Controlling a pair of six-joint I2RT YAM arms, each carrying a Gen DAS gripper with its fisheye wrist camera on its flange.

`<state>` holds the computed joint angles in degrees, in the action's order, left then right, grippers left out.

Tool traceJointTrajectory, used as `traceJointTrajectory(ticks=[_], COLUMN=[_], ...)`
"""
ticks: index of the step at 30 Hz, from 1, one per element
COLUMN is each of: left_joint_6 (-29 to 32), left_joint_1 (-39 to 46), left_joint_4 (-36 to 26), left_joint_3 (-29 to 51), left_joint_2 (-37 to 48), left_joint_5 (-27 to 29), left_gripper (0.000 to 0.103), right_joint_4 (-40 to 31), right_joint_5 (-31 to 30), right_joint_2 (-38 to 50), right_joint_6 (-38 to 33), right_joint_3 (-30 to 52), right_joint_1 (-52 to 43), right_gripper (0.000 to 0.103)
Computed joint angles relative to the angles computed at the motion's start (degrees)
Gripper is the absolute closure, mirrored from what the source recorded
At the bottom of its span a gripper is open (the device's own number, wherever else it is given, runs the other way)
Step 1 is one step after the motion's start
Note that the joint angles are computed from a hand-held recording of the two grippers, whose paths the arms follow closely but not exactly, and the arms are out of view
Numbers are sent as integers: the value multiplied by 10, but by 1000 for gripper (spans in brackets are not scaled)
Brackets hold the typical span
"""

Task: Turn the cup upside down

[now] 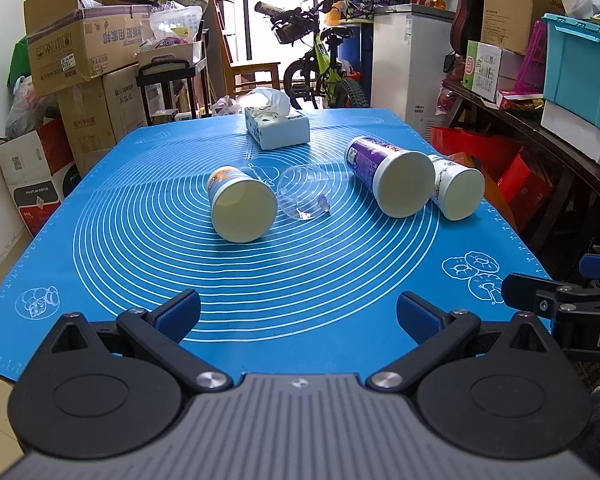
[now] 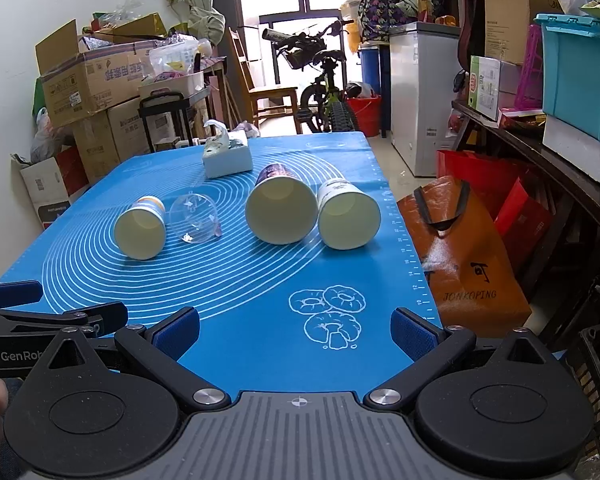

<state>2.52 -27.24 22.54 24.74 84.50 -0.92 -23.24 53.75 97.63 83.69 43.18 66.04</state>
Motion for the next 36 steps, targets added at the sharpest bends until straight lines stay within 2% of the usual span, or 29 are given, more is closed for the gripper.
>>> traceJointTrajectory(ticks=[12,36], left_joint_6=[-2,0], left_joint_1=[-1,8], left_joint_4=[-3,1], left_joint_3=[2,8], left_joint_2=[2,12], left_joint_5=[-3,-3], left_gripper=[0,0], right_joint_4=[-19,-7], right_joint_5=[-1,-2], right_joint_2=[0,1], right_joint_6=[2,-4], right_joint_3=[11,7], right_joint_1=[3,0], right_gripper=[2,2])
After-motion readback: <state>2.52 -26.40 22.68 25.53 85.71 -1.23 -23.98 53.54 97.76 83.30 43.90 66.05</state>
